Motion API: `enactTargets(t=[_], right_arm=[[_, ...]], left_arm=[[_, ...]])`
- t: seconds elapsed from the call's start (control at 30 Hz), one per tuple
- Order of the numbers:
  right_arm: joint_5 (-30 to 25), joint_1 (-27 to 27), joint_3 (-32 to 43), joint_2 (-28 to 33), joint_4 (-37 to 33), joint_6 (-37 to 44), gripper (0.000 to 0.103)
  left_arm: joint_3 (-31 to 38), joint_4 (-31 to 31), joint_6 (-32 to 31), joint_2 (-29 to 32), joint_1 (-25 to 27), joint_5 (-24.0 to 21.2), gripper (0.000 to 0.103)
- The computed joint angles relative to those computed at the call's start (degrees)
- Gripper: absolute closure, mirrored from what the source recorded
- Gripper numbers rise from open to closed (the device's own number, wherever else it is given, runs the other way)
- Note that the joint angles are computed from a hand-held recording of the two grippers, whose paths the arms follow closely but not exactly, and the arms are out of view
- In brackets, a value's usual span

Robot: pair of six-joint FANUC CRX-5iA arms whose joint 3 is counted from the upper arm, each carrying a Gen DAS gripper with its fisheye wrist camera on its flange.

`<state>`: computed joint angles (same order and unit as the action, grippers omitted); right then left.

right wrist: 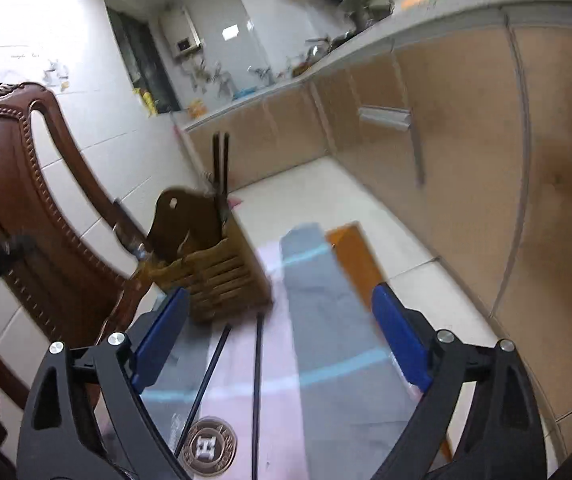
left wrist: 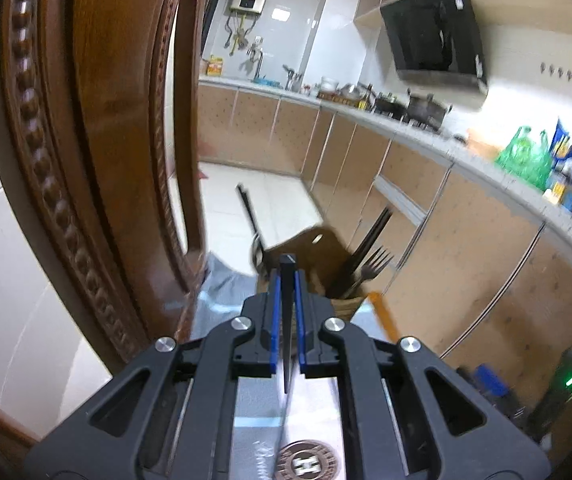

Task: Organize utensils
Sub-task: 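Lower the chopstick into the holder and open the right tool, then lower the chopstick into the holder and open the left tool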

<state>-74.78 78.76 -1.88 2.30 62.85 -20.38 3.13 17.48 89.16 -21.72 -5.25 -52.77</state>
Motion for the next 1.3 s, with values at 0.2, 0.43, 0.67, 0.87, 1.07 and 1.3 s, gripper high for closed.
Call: enactTargets(t=[0.2, 0.43, 0.67, 0.87, 1.07, 1.3], right_arm=[[0.08, -1.37, -2.12, -0.97, 1.37, -1.45, 0.013], [1.88, -2.05, -4.35, -3.48, 1.26, -2.24, 0.013], [3.66, -2.58, -5.02, -4.36, 1.05, -2.86, 0.013], [4.51, -3.04, -4.6, -4.13, 0.59, -1.84, 0.013], [5.12, -3.35, -3.21, -3.06, -0.8, 0.77, 0.013], [4.68, -3.02, 1.16, -0.3, -6.03, 8.94, 0.013]], left_arm=[[8.8, -2.96, 6.73, 3.31, -1.29, 0.55, 0.097], [23.21, -8.3, 11.06, 12.13, -2.71, -2.15, 0.097], [27.22, -7.17, 11.4, 20.22, -2.52, -3.29, 0.097], [23.21, -2.19, 8.62, 24.08, -2.38, -4.02, 0.096], [14.42, -8.61, 6.42, 16.9, -5.46, -2.88, 0.025], [2.51, -19.18, 8.42, 4.23, -14.12, -7.39, 0.01]])
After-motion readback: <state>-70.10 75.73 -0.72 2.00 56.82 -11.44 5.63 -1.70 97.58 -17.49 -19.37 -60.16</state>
